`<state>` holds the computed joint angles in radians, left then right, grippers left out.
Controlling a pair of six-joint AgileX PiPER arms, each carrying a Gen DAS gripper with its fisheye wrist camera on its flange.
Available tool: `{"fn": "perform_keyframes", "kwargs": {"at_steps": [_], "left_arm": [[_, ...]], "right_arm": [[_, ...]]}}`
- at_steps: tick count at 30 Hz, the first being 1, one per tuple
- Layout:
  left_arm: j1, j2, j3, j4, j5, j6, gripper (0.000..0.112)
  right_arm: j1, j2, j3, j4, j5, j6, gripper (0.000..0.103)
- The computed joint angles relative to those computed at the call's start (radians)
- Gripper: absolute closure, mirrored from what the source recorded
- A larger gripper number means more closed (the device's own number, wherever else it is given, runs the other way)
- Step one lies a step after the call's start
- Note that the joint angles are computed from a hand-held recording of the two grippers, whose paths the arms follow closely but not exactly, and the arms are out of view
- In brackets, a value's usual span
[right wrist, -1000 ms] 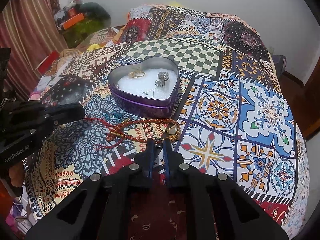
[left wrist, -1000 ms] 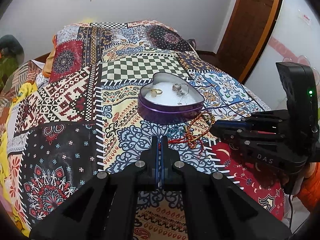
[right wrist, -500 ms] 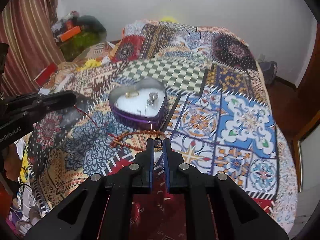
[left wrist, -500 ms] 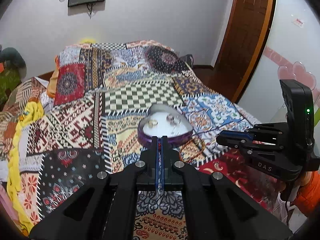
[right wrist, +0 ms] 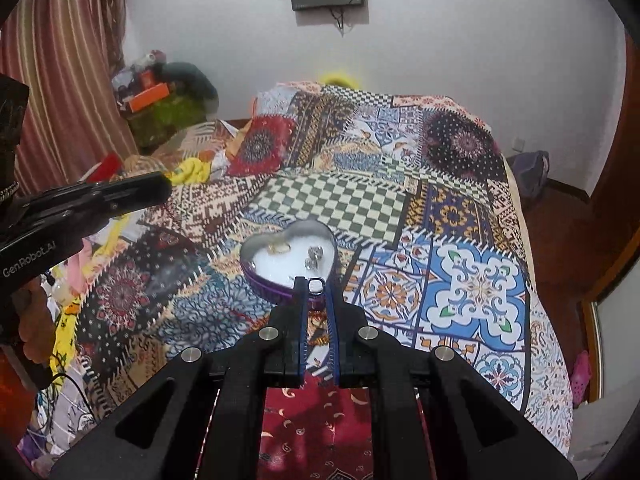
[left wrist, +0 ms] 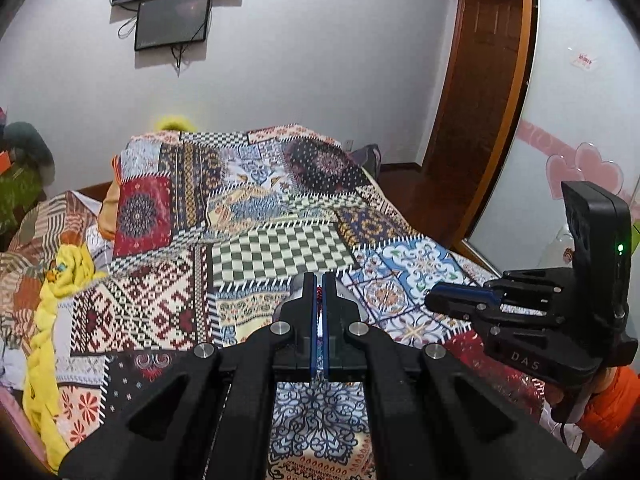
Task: Organize jewelry
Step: 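Lower the held chain and bracelet into the heart tin with both tools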
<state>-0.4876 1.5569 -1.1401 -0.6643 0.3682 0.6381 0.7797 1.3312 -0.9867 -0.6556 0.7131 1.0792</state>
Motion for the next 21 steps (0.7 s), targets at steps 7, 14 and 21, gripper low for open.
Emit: {"fn": "perform_keyframes", "kwargs": {"at_steps": [7, 14, 21], "left_arm": [[0.002, 0.015, -0.07, -0.019, 0.002, 0.017, 0.112], [-0.002, 0.041, -0.14, -0.048, -0.005, 0.037, 0.112], [-0.009, 0.077, -0.202, -0.062, -0.01, 0.051, 0.112]], "right_arm": [[0.004, 0.004, -0.026, -0.033, 0.001, 0.015, 0.095], [-0.018, 0.014, -0.056, -0.049, -0.016, 0.005, 0.095], [-0.041, 0.033, -0.072, -0.053, -0.042, -0.009, 0.095]]}}
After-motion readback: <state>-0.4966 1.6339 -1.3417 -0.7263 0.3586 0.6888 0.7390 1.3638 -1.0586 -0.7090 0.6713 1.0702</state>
